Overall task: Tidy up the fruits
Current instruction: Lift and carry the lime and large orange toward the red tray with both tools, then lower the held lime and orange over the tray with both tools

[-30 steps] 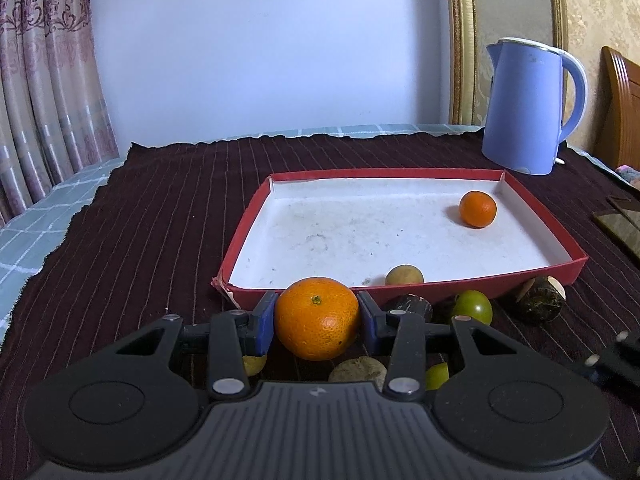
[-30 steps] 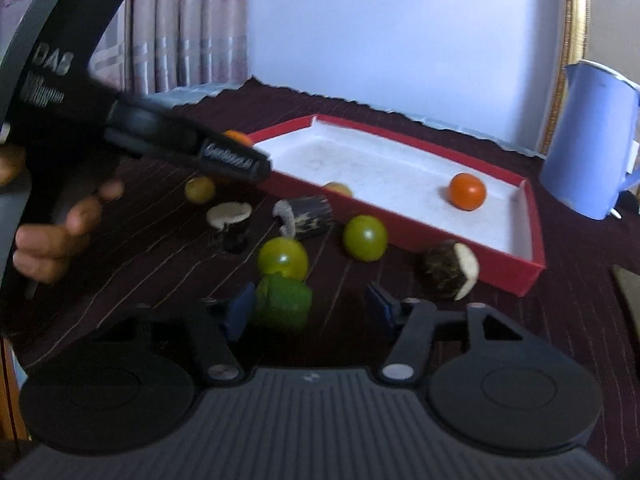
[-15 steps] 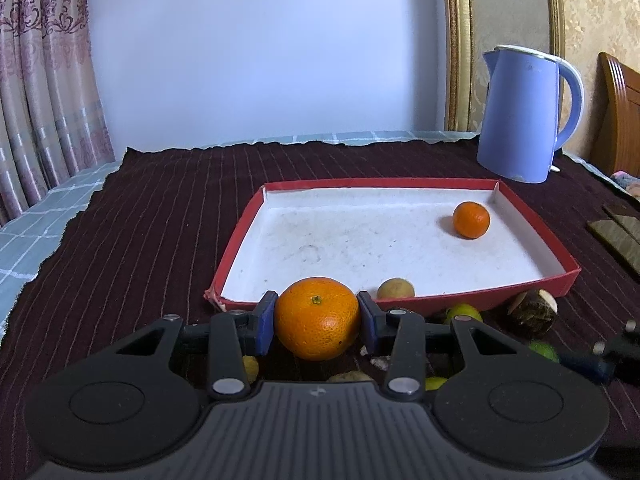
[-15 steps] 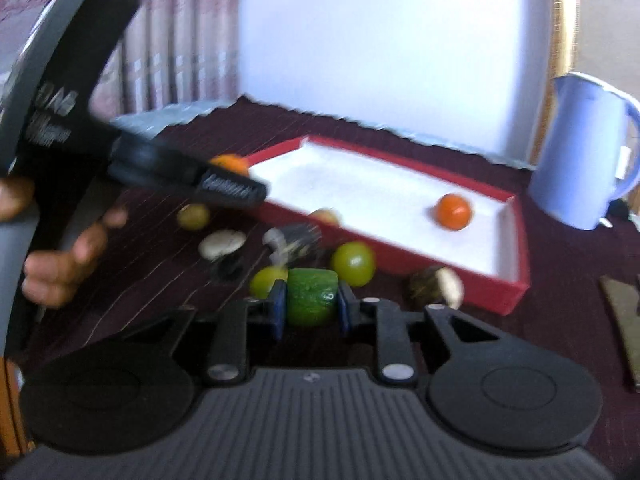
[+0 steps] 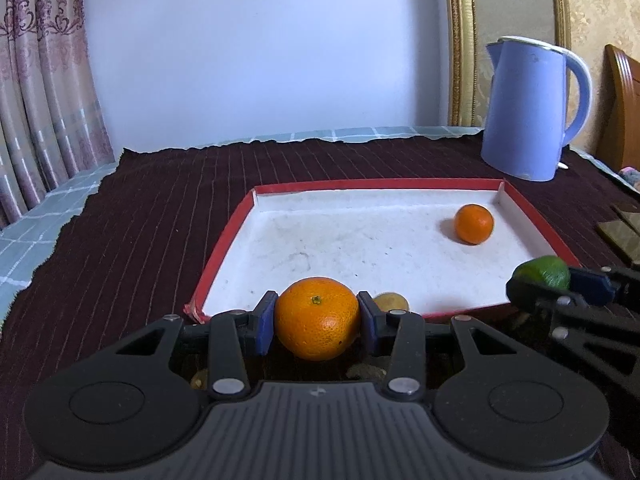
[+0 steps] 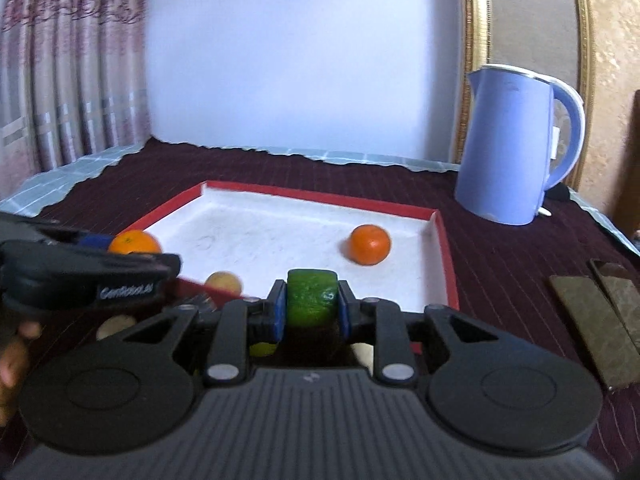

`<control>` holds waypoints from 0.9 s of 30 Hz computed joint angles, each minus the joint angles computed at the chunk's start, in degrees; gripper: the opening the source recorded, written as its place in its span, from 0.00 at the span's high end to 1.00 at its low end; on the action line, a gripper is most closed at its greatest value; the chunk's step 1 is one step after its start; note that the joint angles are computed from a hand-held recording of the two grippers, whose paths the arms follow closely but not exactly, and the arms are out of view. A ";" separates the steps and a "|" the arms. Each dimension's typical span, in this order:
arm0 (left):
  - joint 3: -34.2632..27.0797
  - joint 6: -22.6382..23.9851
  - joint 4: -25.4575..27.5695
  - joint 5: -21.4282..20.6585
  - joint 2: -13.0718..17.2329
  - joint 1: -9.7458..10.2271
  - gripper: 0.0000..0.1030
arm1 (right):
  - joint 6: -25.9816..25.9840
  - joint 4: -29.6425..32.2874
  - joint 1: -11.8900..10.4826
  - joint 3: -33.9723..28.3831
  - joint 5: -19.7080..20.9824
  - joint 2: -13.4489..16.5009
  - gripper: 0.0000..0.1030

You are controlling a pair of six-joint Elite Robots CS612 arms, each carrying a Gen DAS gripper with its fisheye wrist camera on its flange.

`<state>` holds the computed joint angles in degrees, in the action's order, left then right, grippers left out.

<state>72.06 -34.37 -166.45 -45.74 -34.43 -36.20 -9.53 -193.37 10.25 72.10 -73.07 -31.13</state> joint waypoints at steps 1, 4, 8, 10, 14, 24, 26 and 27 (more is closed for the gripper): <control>-0.21 -0.09 0.25 0.20 0.06 0.04 0.60 | 0.51 0.18 0.03 -0.53 -0.25 0.23 0.76; -0.51 -0.01 0.42 0.61 0.09 0.17 0.60 | 1.82 0.67 0.08 -1.65 -0.84 0.79 0.77; -0.92 0.22 0.89 0.87 0.25 0.25 0.60 | 1.97 1.57 0.18 -2.61 -1.10 1.08 0.76; -1.09 0.19 1.20 0.59 0.30 0.33 0.60 | 1.96 1.73 0.24 -2.99 -1.04 1.18 0.76; -1.68 -0.26 2.17 0.22 0.44 0.58 0.60 | 1.98 2.02 0.31 -3.81 -0.90 1.39 0.76; -3.76 0.24 3.86 0.95 1.33 1.04 0.60 | 2.24 3.51 0.32 -5.72 -0.97 1.97 0.76; -4.10 0.43 4.02 1.07 1.49 1.05 0.60 | 2.09 3.74 0.36 -6.03 -1.09 2.07 0.76; -4.24 0.50 4.13 1.13 1.56 1.06 0.60 | 2.03 3.87 0.37 -6.20 -1.16 2.13 0.76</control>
